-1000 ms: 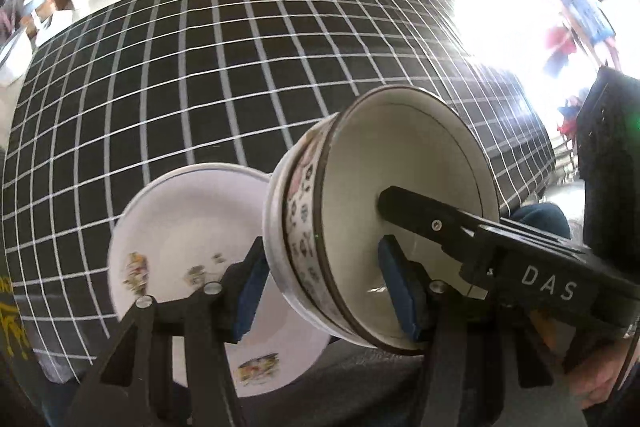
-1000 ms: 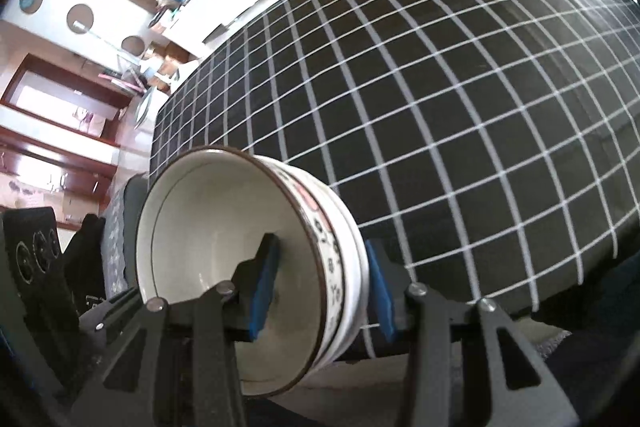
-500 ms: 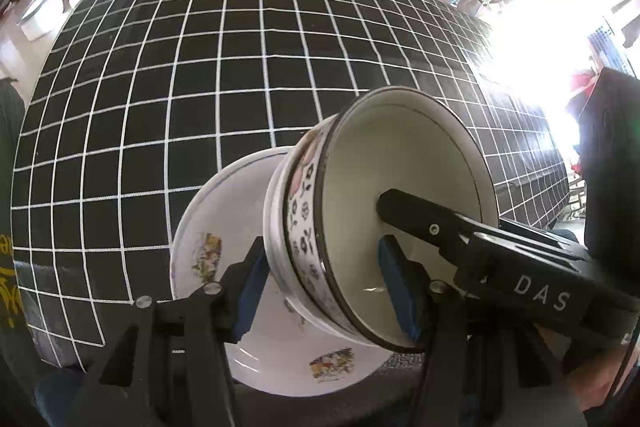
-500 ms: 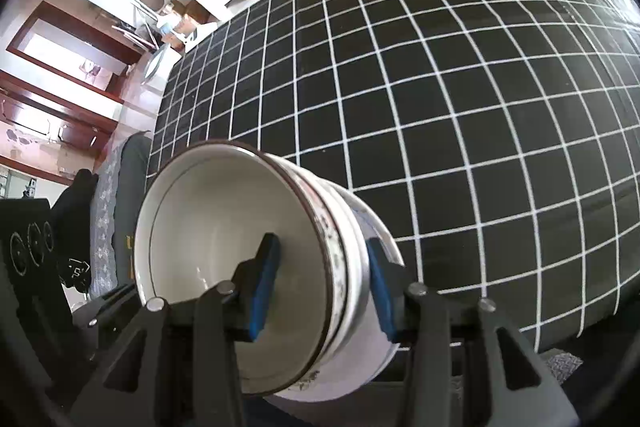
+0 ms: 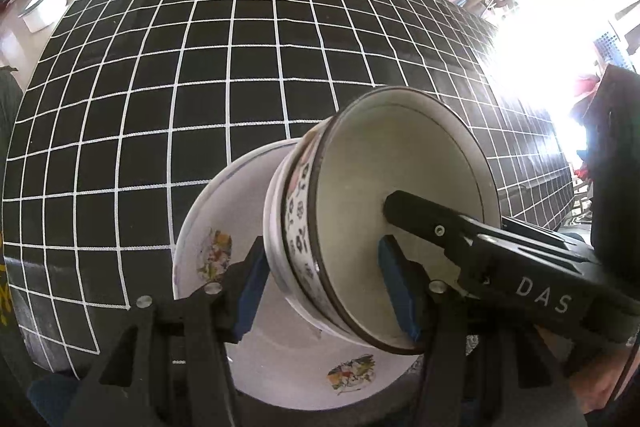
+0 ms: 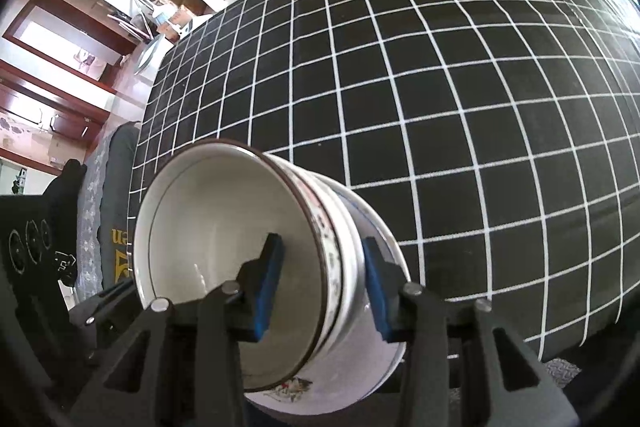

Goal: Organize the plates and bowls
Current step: 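Lower the nested bowls onto the plates and open the right gripper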

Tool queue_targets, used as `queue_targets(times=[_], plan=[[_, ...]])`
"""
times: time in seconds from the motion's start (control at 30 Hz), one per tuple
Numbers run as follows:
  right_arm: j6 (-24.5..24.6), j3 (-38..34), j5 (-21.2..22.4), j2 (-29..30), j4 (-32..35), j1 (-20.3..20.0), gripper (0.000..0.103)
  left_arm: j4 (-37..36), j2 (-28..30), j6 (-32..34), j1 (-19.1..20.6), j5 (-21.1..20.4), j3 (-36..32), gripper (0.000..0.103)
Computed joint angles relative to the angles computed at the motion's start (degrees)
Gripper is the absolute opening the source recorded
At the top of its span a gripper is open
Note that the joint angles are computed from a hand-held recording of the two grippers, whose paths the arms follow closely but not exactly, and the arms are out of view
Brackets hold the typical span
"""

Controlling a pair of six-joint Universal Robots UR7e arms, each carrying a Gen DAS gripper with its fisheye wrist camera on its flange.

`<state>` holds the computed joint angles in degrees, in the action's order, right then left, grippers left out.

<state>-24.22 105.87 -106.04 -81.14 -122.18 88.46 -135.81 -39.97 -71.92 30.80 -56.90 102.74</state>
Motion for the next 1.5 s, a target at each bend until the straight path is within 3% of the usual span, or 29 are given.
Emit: queue_targets(times=[0.5,0.93,1.33,1.5], plan=[[-3.1,0.76,1.76,-1.67,-0.52,-1.44,0.03,1.27,-1.4,-0.92,-1.21,1.3,1.75,0.052],[-4.11,1.82,0.98,-2.83,-1.21,-1.38,0.031,9.74,-4.3,-7.29,-4.65,4.87,1.22,0.052],[-6.48,2.26,1.1,-4.25,-4.08,-0.11,0.035,11.76,-3.55,-9.09,-6.88,5.79,-0.82,0.052],[-8.5,3.08,2.3,-6.51,-6.43,-0.36,0.035,17.64,-2.9,-13.08,-9.57,9.4,-3.35,0.052]])
